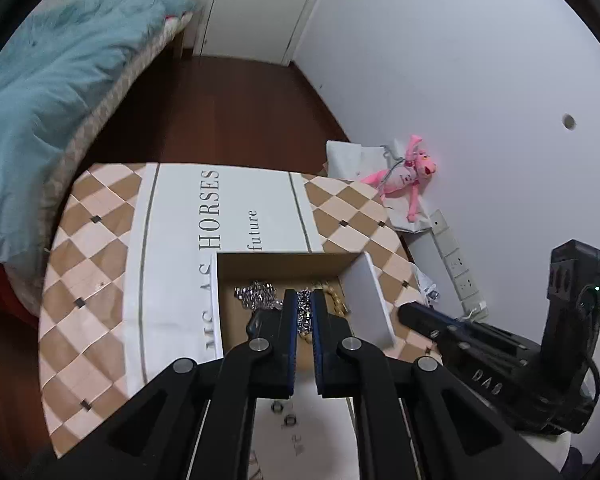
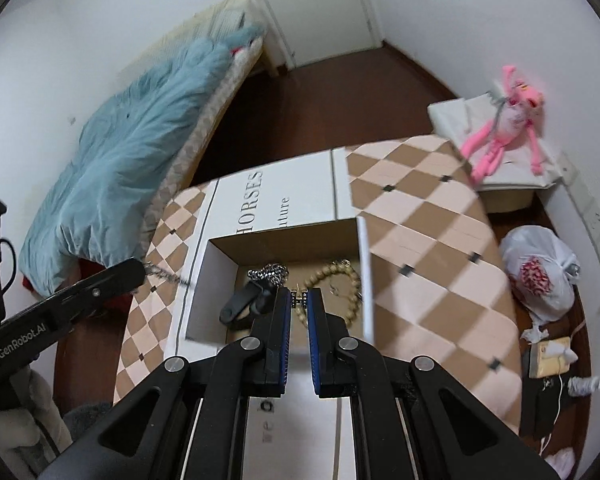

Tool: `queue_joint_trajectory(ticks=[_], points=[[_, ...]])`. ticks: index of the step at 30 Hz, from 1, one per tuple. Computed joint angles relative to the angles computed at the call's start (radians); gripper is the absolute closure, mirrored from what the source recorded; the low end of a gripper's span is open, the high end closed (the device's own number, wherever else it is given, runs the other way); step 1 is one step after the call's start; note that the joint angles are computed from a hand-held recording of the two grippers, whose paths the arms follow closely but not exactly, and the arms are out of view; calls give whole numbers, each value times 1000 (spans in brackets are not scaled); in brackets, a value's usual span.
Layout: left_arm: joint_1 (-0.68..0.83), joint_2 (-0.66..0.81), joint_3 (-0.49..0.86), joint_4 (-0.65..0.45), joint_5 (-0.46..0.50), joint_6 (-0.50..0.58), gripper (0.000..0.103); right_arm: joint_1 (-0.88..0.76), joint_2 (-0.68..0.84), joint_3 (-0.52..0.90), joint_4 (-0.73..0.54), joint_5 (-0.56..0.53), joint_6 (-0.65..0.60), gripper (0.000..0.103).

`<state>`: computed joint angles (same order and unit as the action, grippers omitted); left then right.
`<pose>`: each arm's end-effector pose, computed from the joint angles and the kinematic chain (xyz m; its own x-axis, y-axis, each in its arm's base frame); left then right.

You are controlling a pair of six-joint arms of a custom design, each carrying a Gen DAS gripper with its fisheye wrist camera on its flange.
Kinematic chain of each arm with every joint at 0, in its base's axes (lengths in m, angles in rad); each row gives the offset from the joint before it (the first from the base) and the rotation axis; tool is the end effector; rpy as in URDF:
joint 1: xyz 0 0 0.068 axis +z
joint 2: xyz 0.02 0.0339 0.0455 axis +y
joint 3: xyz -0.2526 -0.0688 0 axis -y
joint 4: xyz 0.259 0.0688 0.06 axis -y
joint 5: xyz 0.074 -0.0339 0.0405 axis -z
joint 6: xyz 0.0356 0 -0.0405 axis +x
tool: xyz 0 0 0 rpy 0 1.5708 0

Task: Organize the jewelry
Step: 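Carry the chain toward the box with the left gripper while the right carries the earring, then open the left gripper over the box while the right releases the earring inside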

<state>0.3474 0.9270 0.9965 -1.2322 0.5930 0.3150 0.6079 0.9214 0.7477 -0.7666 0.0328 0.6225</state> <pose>0.1607 0.0370 0.2984 -0.8434 -0.0322 -0.5363 0.1972 0.9100 -0.3648 0.1626 0.1117 0.2405 -0.8622 0.1100 -0.4944 -0.0643 0.9445 0.3222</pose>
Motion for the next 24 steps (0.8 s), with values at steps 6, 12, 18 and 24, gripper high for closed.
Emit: queue_joint_trajectory(ticks=[6, 12, 18, 24], points=[[-127, 177, -8, 126, -128, -102, 98, -117, 339, 124, 68, -148, -143, 94], [-199, 279, 20, 169, -307, -175, 95, -150, 492, 216, 46, -164, -193, 84], [-186, 219, -7, 226, -391, -174, 32, -155, 448, 209, 33, -121, -186, 58], [-171, 101, -67, 247, -435, -152, 6, -94, 361, 173, -31, 35, -132, 26]])
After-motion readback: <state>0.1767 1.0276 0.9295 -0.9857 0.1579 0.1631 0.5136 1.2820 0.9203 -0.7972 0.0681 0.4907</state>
